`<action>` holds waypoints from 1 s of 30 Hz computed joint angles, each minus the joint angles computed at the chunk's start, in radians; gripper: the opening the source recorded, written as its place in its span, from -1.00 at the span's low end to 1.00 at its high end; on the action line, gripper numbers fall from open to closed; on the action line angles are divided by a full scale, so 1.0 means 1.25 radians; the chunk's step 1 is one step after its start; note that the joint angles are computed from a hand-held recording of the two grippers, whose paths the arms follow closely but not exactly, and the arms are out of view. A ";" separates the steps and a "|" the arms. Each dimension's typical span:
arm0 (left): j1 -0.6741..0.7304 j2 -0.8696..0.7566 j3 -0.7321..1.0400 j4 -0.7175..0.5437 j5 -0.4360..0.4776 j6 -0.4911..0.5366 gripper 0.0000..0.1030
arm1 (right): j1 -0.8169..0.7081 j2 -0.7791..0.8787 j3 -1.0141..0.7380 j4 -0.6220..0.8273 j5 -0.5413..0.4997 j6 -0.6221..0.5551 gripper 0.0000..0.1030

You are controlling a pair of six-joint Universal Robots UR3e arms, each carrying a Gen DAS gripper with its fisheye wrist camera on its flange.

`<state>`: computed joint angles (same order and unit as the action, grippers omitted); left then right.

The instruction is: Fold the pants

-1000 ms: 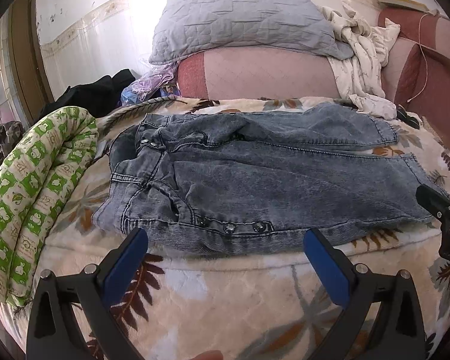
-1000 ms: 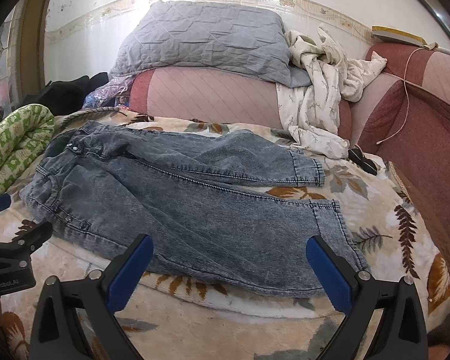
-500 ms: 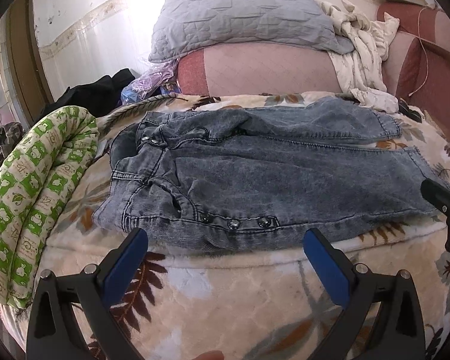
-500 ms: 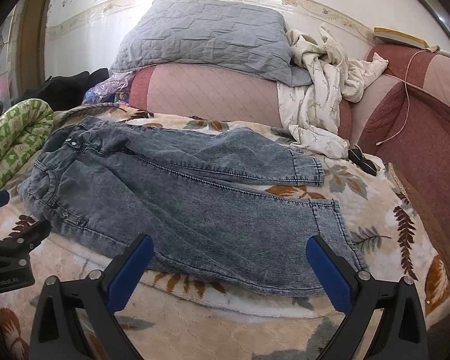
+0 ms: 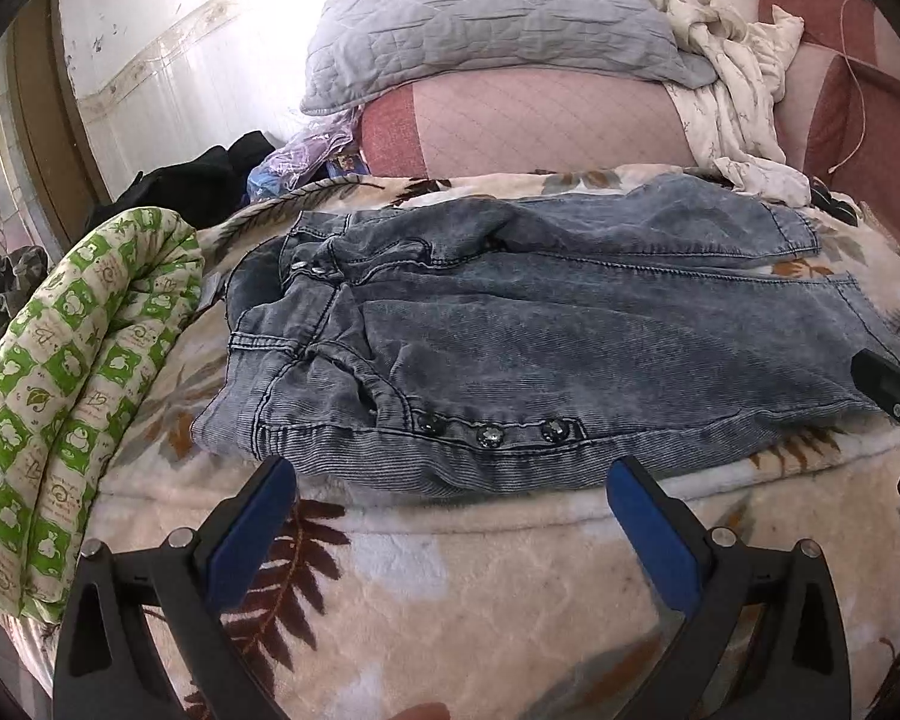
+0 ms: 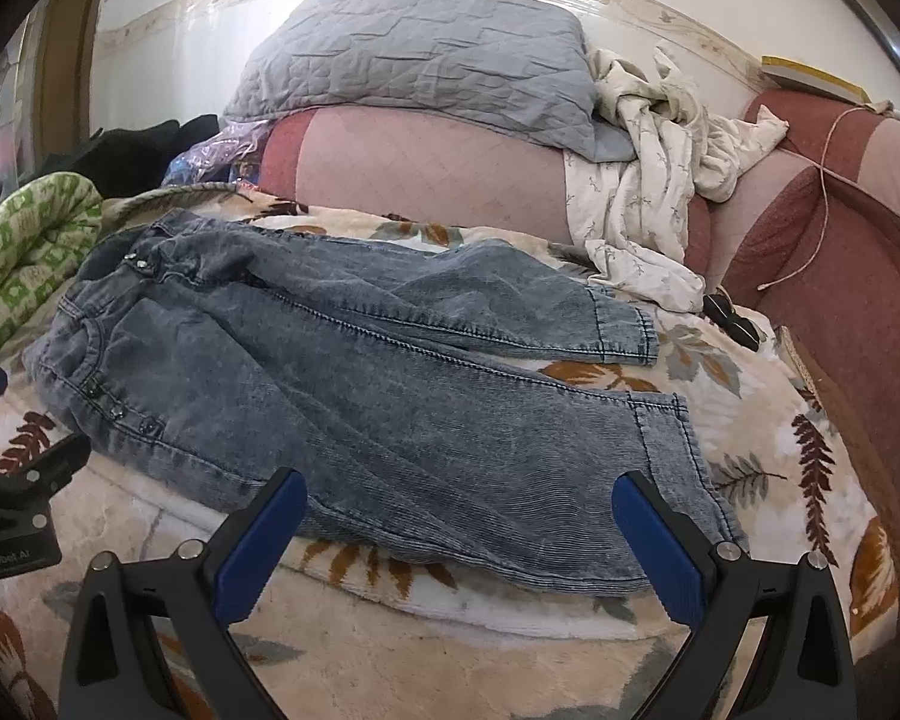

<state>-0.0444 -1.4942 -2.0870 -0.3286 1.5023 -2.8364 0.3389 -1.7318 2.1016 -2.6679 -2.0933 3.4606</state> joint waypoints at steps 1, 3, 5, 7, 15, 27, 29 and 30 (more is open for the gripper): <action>-0.002 -0.003 0.001 0.002 0.003 -0.001 1.00 | 0.001 0.002 -0.001 0.000 0.000 0.000 1.00; -0.006 -0.006 0.002 0.002 0.008 0.000 1.00 | 0.001 0.000 0.000 -0.001 0.001 0.000 1.00; -0.010 -0.010 0.001 0.005 0.013 -0.001 1.00 | 0.001 -0.002 0.000 0.000 0.001 0.001 1.00; -0.012 -0.010 0.000 0.004 0.015 -0.001 1.00 | -0.003 -0.009 0.004 0.002 0.005 0.002 1.00; -0.011 -0.014 0.004 0.001 0.015 0.000 1.00 | -0.005 -0.014 0.004 0.006 0.007 0.001 1.00; 0.007 -0.023 0.045 -0.056 0.006 0.017 1.00 | -0.029 -0.028 0.003 0.020 0.027 -0.012 1.00; 0.030 -0.025 0.079 -0.106 -0.016 0.034 1.00 | -0.066 -0.051 0.002 0.033 0.064 -0.035 1.00; 0.043 -0.029 0.102 -0.128 -0.024 0.038 1.00 | -0.096 -0.069 0.004 0.038 0.090 -0.052 1.00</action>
<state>0.0091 -1.5304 -1.9599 -0.4889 1.4720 -2.7883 0.2195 -1.8183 2.1066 -2.6198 -1.9806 3.3950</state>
